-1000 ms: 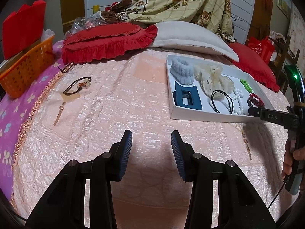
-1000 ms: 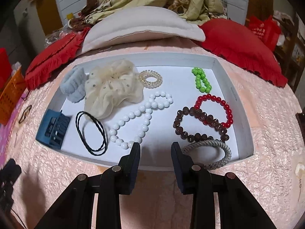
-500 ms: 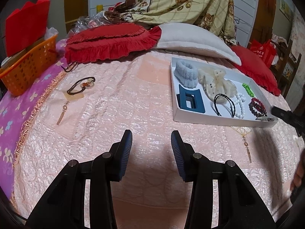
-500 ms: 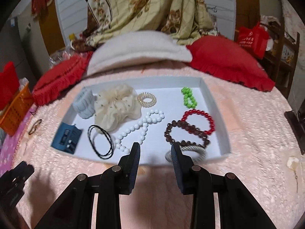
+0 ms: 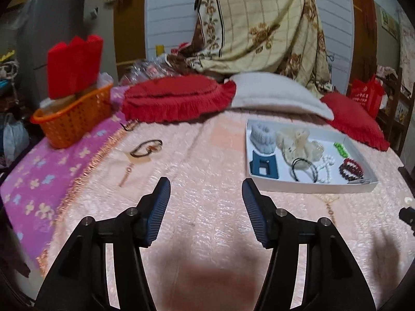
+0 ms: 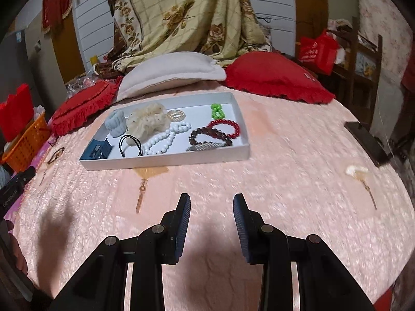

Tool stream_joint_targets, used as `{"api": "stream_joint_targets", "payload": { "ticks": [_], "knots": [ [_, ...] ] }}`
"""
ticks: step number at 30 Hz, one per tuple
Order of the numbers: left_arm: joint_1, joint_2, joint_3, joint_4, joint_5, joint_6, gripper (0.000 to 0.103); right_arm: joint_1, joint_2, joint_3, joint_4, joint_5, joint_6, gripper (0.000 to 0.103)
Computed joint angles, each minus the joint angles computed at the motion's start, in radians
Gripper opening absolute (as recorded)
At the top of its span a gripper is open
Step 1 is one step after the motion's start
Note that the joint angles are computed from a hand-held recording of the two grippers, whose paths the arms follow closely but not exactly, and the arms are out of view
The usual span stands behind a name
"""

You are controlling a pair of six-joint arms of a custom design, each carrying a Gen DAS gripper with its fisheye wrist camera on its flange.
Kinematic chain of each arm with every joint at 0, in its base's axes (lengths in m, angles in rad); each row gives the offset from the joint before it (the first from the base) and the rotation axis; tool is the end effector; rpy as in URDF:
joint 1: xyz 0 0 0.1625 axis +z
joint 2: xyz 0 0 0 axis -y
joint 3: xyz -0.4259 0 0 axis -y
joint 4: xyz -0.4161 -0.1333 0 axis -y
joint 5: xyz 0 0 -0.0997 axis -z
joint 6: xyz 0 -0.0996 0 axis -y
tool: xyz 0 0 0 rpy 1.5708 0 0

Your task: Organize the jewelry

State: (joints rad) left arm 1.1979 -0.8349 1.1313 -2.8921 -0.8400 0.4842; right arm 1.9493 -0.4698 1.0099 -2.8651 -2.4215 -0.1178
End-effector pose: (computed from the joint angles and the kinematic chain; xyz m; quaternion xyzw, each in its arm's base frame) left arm -0.1050 -0.8169 0.4034 0.1789 0.8132 -0.4399 0.3364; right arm 0.3700 -0.7722 0.1617 0.0607 -0.8583 0.3824 0.3368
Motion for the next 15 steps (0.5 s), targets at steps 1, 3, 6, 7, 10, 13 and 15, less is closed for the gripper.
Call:
{"api": "stream_joint_targets", "payload": {
  "ticks": [1,3,6,7,10,13,15],
  "knots": [
    [-0.010,-0.015,0.024,-0.024,0.009,0.013,0.060,0.002,-0.014,0.024,-0.013,0.008,0.009,0.033],
    [-0.035,-0.043,0.082,-0.119,0.037,0.066,0.069,0.005,-0.035,0.058,-0.037,0.031,0.017,0.033],
    [-0.078,-0.070,0.154,-0.298,0.077,0.196,0.085,0.013,-0.046,0.086,-0.075,0.045,-0.002,0.034],
    [-0.089,-0.078,0.170,-0.333,0.086,0.222,0.086,0.017,-0.049,0.096,-0.086,0.048,-0.009,0.034],
    [-0.117,-0.127,0.230,-0.354,0.080,0.211,0.086,0.024,-0.058,0.120,-0.115,0.060,-0.027,0.035],
    [-0.140,-0.170,0.279,-0.340,0.085,0.160,0.087,0.031,-0.073,0.150,-0.141,0.071,-0.031,0.035],
    [-0.157,-0.190,0.309,-0.364,0.099,0.146,0.087,0.036,-0.083,0.169,-0.161,0.077,-0.035,0.035]
  ]
}}
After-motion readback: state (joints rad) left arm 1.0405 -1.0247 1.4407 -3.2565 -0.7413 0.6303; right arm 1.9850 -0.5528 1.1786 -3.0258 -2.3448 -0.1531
